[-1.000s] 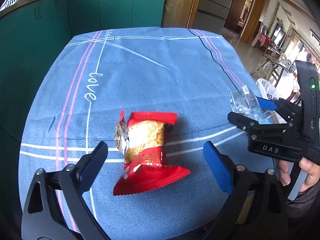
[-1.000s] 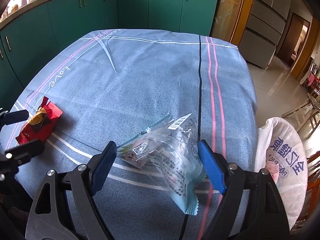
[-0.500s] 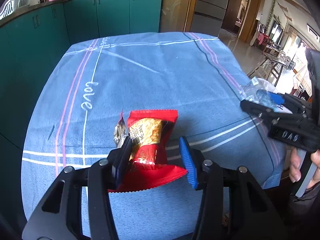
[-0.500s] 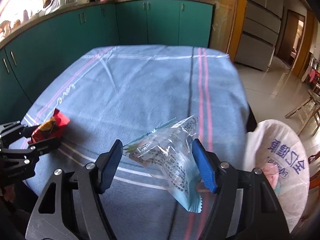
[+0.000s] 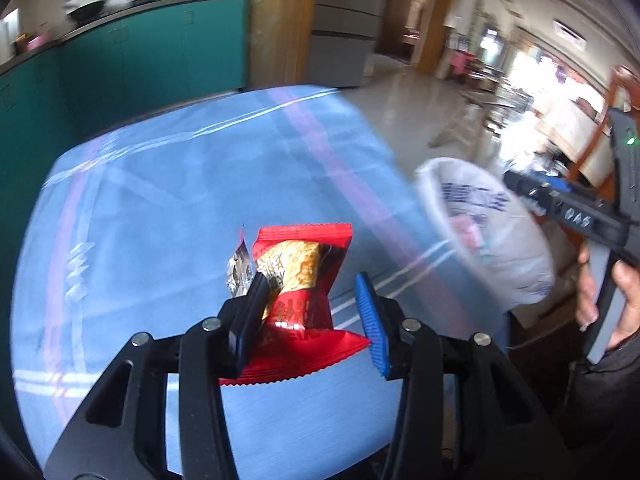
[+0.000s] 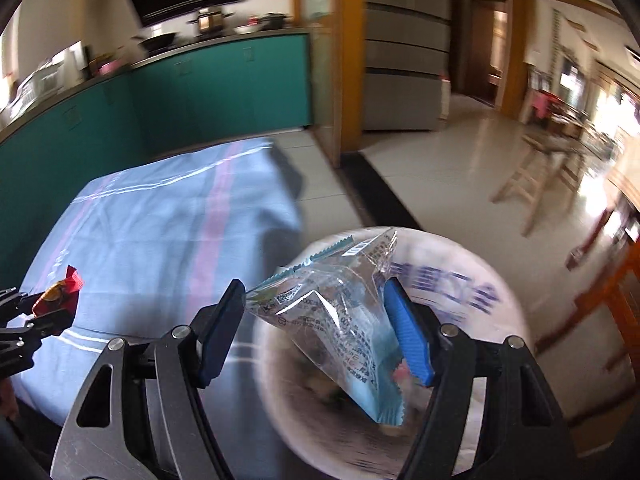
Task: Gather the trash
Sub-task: 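Carry the red wrapper and clear packet over the white bin with both grippers, then open both grippers over the bin to drop the wrapper and packet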
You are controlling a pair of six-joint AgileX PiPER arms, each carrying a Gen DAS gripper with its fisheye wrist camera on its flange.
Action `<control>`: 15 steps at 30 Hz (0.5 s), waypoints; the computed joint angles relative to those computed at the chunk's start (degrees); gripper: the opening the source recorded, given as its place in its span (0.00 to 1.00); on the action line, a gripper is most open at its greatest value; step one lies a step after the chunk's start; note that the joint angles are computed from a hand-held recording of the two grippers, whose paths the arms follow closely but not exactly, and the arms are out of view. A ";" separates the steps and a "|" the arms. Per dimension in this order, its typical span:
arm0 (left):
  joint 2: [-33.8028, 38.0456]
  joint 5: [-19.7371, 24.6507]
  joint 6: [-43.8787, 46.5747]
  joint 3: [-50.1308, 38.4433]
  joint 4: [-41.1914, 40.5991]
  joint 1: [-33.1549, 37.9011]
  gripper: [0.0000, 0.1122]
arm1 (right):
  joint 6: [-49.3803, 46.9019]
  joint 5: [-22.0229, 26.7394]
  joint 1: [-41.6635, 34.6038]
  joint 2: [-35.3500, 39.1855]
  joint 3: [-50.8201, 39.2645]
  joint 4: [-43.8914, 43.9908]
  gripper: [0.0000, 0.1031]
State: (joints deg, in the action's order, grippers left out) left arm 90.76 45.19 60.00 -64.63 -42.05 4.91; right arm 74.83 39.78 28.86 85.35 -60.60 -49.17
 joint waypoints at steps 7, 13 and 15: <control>2.83 0.27 0.23 -4.34 -2.86 -19.04 0.41 | 4.51 2.62 -4.36 -11.17 11.85 -1.31 0.68; 11.73 -1.57 -1.24 -9.46 -2.64 -28.62 0.49 | 6.22 4.38 -6.44 -15.35 15.62 -1.53 0.68; 13.26 -4.91 -0.12 -9.18 -2.34 -30.21 0.67 | 6.76 4.35 -6.75 -15.88 16.09 -1.89 0.68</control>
State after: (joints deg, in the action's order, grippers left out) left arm 104.02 40.27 59.87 -73.81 -44.40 -25.30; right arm 81.58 44.13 22.11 69.47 -44.51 -51.06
